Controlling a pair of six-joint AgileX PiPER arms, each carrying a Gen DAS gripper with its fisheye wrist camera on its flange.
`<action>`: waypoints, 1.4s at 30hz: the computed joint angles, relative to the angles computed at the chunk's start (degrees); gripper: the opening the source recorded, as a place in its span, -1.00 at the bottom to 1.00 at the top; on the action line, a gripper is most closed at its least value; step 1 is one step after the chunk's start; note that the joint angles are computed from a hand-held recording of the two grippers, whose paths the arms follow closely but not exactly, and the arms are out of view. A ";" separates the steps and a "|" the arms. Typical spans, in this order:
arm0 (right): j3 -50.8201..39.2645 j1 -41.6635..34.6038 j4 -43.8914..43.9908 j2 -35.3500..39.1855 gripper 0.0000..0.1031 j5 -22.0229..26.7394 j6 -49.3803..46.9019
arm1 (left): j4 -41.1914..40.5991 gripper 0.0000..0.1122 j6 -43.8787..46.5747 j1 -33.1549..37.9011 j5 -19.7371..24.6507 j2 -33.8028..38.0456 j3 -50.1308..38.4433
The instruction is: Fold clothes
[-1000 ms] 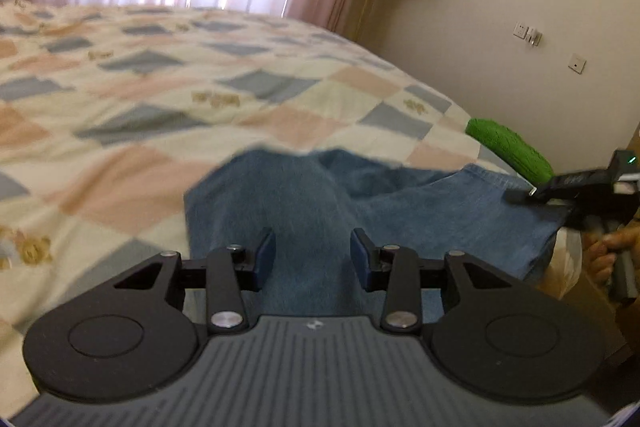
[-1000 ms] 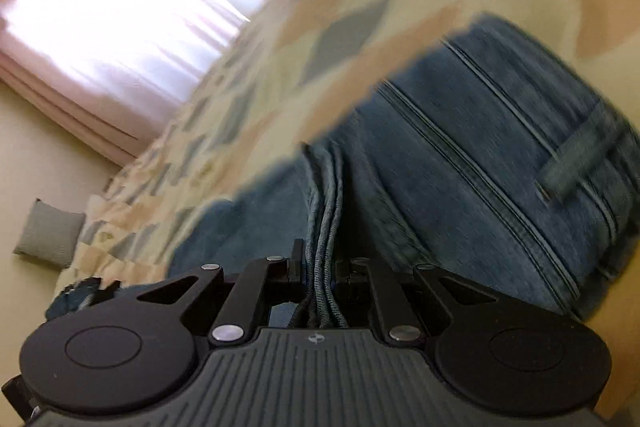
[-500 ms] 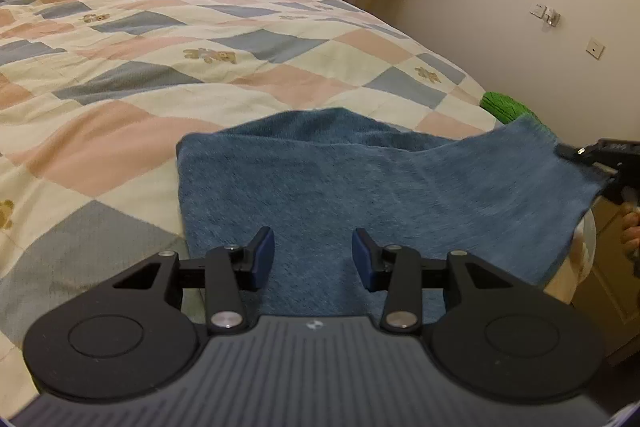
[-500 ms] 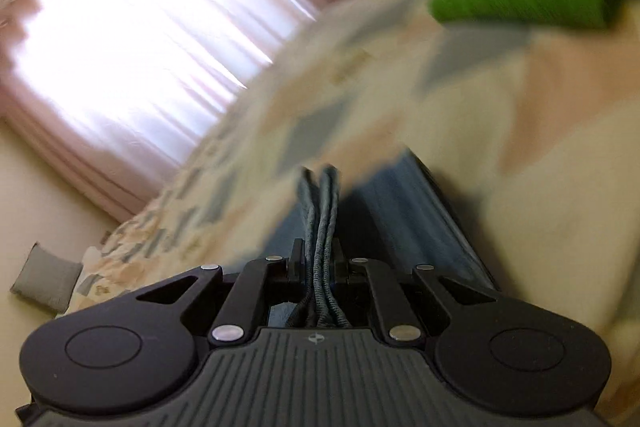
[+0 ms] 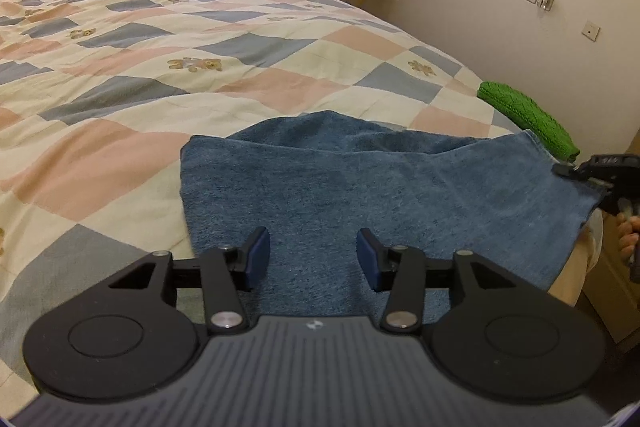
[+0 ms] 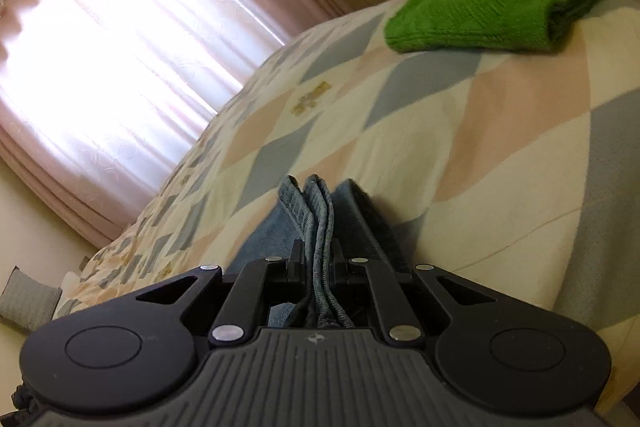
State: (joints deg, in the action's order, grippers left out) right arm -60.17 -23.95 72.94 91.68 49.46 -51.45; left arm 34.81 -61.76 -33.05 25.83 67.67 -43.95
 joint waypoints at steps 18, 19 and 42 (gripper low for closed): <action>-1.63 24.07 -23.14 -2.61 -0.49 -27.47 1.94 | -30.72 -0.26 50.16 13.71 -4.02 15.29 -13.03; -2.81 23.57 -22.17 -0.24 -0.49 -27.43 0.50 | -35.38 -0.33 54.74 15.97 -4.91 16.07 -12.75; 22.95 15.96 -7.48 -24.56 -0.75 -33.65 -7.94 | -3.19 -0.27 1.54 -8.57 11.51 -9.91 3.83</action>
